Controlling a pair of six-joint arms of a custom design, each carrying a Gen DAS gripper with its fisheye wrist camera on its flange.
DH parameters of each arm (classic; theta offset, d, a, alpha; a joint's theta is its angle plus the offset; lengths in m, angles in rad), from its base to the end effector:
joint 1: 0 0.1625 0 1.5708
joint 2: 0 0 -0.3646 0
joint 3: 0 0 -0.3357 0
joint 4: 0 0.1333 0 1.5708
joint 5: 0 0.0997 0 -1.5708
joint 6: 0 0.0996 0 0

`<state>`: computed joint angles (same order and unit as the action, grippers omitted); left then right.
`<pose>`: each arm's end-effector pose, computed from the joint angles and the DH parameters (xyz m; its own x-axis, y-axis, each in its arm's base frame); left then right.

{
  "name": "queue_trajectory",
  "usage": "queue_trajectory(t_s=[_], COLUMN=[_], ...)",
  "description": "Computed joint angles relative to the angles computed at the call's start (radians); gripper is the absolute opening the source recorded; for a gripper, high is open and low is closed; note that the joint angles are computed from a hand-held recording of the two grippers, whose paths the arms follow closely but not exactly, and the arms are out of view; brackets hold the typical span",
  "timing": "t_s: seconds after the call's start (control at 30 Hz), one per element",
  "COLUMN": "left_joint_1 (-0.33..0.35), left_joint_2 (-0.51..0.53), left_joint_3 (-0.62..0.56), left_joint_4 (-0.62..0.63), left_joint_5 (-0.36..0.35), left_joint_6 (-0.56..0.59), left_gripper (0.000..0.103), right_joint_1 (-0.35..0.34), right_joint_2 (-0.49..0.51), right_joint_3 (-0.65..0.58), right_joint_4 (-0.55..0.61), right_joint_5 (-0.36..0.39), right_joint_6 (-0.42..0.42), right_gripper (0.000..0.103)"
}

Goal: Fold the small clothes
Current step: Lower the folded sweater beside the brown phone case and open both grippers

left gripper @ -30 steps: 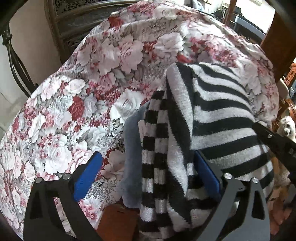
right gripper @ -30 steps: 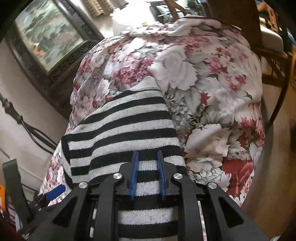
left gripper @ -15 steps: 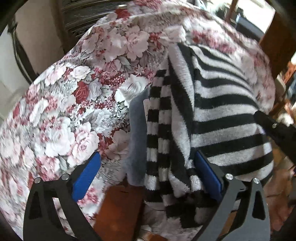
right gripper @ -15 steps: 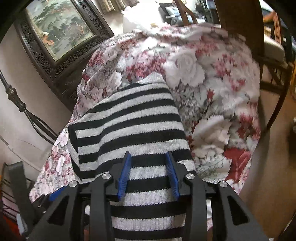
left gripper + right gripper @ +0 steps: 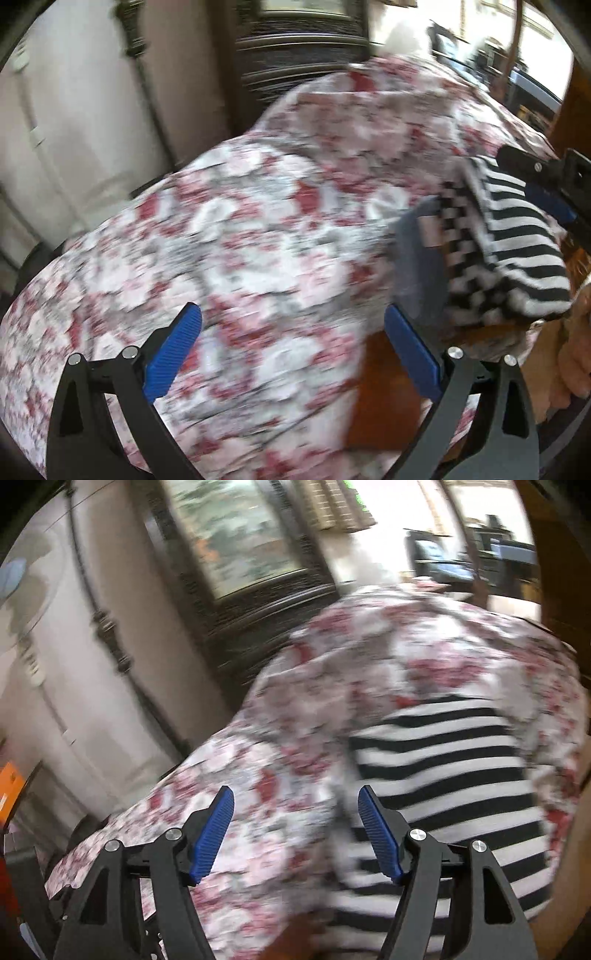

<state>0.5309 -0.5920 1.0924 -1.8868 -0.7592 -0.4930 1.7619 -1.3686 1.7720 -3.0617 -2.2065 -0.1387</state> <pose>-0.4845 -0.5228 0.1192 -0.6072 0.3467 -0.7149 0.6361 0.7513 -0.1760 0.1676 -0.4761 0.4389 -0.8691 0.2968 0.3957 -0.2104 0.5021 -0.8388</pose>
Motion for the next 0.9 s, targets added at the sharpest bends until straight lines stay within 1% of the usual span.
queue_trajectory(t_s=[0.13, 0.33, 0.47, 0.57, 0.63, 0.67, 0.7, 0.73, 0.77, 0.8, 0.83, 0.87, 0.9], left_joint_1=[0.012, 0.019, 0.029, 0.04, 0.044, 0.042, 0.036, 0.027, 0.018, 0.004, -0.017, -0.04, -0.055], left_joint_2=[-0.153, -0.361, -0.473, -0.542, -0.572, -0.579, -0.579, -0.572, -0.554, -0.524, -0.477, -0.43, -0.395], left_joint_3=[0.141, 0.301, 0.376, 0.421, 0.434, 0.435, 0.438, 0.443, 0.44, 0.429, 0.405, 0.388, 0.374], left_joint_4=[0.037, 0.121, 0.198, 0.245, 0.294, 0.301, 0.274, 0.222, 0.174, 0.127, 0.089, 0.025, -0.026], left_joint_5=[0.071, 0.152, 0.195, 0.212, 0.216, 0.213, 0.205, 0.195, 0.185, 0.176, 0.172, 0.158, 0.139], left_joint_6=[-0.078, -0.207, -0.301, -0.372, -0.428, -0.44, -0.422, -0.381, -0.338, -0.288, -0.221, -0.146, -0.094], left_gripper=[0.097, 0.097, 0.097, 0.097, 0.097, 0.097, 0.097, 0.097, 0.097, 0.097, 0.097, 0.097, 0.097], right_joint_1=[0.086, 0.194, 0.252, 0.297, 0.32, 0.335, 0.343, 0.347, 0.355, 0.353, 0.341, 0.33, 0.315], right_joint_2=[0.117, 0.293, 0.392, 0.457, 0.467, 0.462, 0.443, 0.427, 0.392, 0.352, 0.309, 0.256, 0.189], right_joint_3=[-0.057, -0.15, -0.207, -0.238, -0.228, -0.209, -0.178, -0.155, -0.111, -0.074, -0.044, -0.013, 0.026], right_joint_4=[0.026, 0.078, 0.109, 0.125, 0.114, 0.086, 0.052, 0.022, -0.031, -0.069, -0.08, -0.077, -0.077], right_joint_5=[0.002, 0.024, 0.032, 0.035, 0.026, 0.006, -0.017, -0.039, -0.086, -0.123, -0.142, -0.169, -0.212], right_joint_6=[-0.001, 0.005, -0.014, -0.053, -0.102, -0.141, -0.178, -0.206, -0.242, -0.249, -0.236, -0.203, -0.154], right_gripper=[0.07, 0.071, 0.071, 0.071, 0.072, 0.076, 0.078, 0.08, 0.084, 0.085, 0.09, 0.092, 0.092])
